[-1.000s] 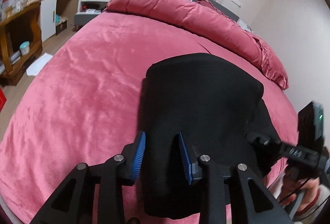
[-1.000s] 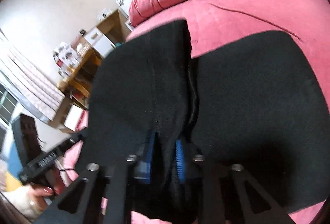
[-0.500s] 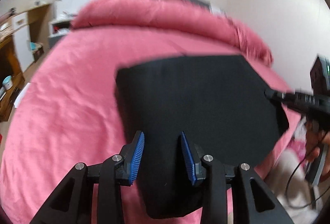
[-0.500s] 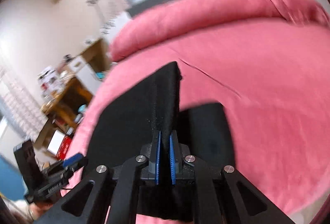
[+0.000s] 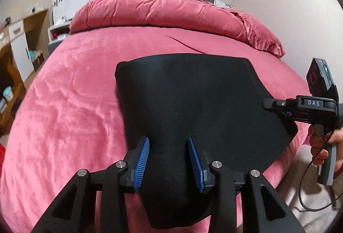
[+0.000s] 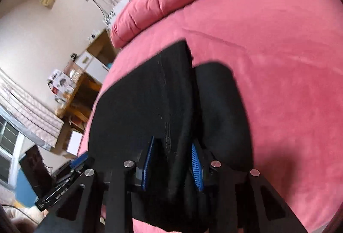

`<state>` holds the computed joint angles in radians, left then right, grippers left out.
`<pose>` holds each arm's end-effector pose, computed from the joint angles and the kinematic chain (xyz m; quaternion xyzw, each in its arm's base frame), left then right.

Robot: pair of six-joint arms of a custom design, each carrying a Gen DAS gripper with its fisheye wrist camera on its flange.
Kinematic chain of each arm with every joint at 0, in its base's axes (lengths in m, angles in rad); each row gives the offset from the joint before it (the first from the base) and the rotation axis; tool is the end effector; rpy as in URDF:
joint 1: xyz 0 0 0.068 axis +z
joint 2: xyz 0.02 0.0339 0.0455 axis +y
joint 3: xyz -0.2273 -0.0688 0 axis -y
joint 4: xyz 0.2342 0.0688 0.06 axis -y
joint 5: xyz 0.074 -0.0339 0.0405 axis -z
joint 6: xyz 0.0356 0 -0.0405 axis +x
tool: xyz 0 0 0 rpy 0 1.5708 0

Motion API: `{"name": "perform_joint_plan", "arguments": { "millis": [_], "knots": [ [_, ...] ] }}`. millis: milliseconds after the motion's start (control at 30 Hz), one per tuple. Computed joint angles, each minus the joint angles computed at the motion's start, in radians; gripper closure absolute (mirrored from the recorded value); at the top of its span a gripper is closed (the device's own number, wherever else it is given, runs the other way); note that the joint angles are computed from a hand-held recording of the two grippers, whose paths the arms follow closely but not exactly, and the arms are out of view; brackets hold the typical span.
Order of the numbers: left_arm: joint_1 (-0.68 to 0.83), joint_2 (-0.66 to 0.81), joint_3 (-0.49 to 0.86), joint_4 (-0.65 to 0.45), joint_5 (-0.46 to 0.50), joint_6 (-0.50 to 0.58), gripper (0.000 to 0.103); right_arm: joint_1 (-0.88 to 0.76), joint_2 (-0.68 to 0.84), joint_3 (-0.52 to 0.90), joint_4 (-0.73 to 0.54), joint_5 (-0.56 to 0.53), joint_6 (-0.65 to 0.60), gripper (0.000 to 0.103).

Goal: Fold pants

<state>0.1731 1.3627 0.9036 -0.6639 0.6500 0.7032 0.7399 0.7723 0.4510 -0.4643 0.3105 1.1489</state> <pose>0.2538 0.0225 0.1936 0.3105 0.8732 -0.1927 0.3226 0.1363 0.1097 0.1788 0.2433 0.8818 0.2225 0.3373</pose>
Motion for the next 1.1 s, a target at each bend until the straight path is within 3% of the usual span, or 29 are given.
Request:
{"name": "perform_joint_plan", "arguments": {
  "millis": [100,233,300,400,500,600,733,833,967,1100],
  "knots": [
    [-0.019,-0.023,0.0,-0.001,-0.016,-0.018,0.065,0.065,0.111,0.102,-0.094,0.088,0.035,0.087],
    [-0.037,-0.054,0.016,-0.039,0.026,-0.011,0.065,0.186,0.07,0.247,-0.305,0.265,0.074,0.089],
    [-0.095,-0.068,0.005,-0.035,-0.011,-0.018,0.065,0.229,0.065,0.305,-0.415,0.326,0.109,0.089],
    [-0.171,-0.066,-0.036,0.017,-0.099,-0.043,0.065,0.186,0.015,0.256,-0.433,0.271,0.112,0.088],
    [-0.203,-0.125,-0.106,0.08,-0.147,-0.004,0.064,0.116,0.051,0.163,-0.368,0.176,0.133,0.084],
    [-0.163,-0.118,-0.061,-0.005,-0.113,0.051,0.064,0.143,-0.01,0.122,-0.364,0.2,0.208,0.078],
    [-0.091,-0.013,0.093,-0.142,-0.027,0.032,0.065,0.193,0.023,0.265,-0.5,0.311,0.25,0.077],
    [-0.116,0.06,0.195,-0.132,-0.022,-0.073,0.064,0.202,0.082,0.392,-0.529,0.392,0.154,0.077],
    [-0.234,0.184,0.33,-0.094,-0.124,-0.205,0.064,0.03,0.26,0.504,-0.366,0.26,-0.15,0.077],
    [-0.333,0.291,0.4,-0.004,-0.246,-0.298,0.064,-0.064,0.52,0.627,-0.335,0.189,-0.285,0.077]
  ]
}}
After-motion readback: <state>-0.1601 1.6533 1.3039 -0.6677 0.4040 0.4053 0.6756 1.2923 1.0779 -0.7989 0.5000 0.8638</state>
